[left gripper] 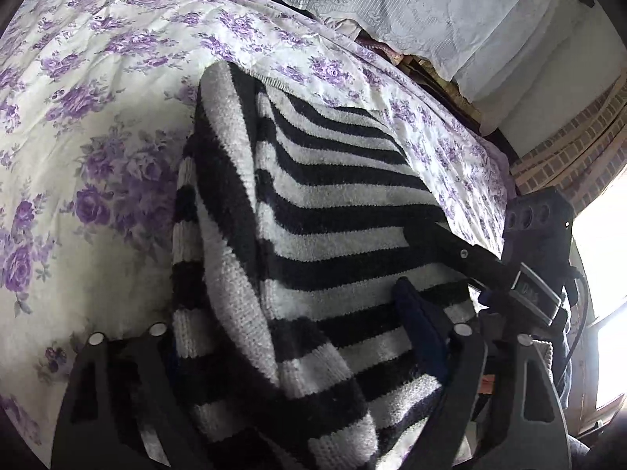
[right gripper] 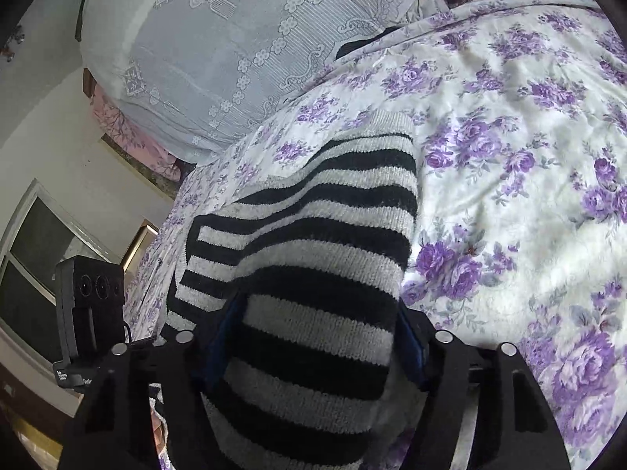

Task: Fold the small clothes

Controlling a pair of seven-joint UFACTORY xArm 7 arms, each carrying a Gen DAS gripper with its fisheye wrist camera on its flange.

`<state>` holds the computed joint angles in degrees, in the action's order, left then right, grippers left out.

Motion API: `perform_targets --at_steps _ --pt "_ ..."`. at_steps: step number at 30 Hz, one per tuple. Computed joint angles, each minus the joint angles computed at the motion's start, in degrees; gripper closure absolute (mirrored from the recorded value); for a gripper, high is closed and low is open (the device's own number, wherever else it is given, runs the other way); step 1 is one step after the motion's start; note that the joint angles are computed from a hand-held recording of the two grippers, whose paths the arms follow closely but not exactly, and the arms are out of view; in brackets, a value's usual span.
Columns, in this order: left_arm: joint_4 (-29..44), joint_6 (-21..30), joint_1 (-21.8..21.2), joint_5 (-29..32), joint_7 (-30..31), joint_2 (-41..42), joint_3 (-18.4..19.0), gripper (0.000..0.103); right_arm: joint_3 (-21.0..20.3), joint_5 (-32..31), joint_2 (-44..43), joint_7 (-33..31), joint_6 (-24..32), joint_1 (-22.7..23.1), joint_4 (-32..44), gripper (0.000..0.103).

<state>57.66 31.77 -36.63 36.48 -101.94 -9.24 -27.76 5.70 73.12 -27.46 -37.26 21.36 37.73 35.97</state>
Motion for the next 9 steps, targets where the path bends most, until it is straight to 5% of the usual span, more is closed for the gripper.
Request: perform_targets --at_steps 5,9 --pt "-1.0 0.1 0.4 0.8 -1.9 -1.1 -0.4 0.041 -0.4 0.4 -0.1 -1.3 -0.2 0.1 0.1 0.038" --pt "-1.3 1.2 0.6 -0.9 -1.8 -1.0 -0.2 0.029 -0.6 0.2 2.6 -0.7 2.8 -0.9 1.7 0.031"
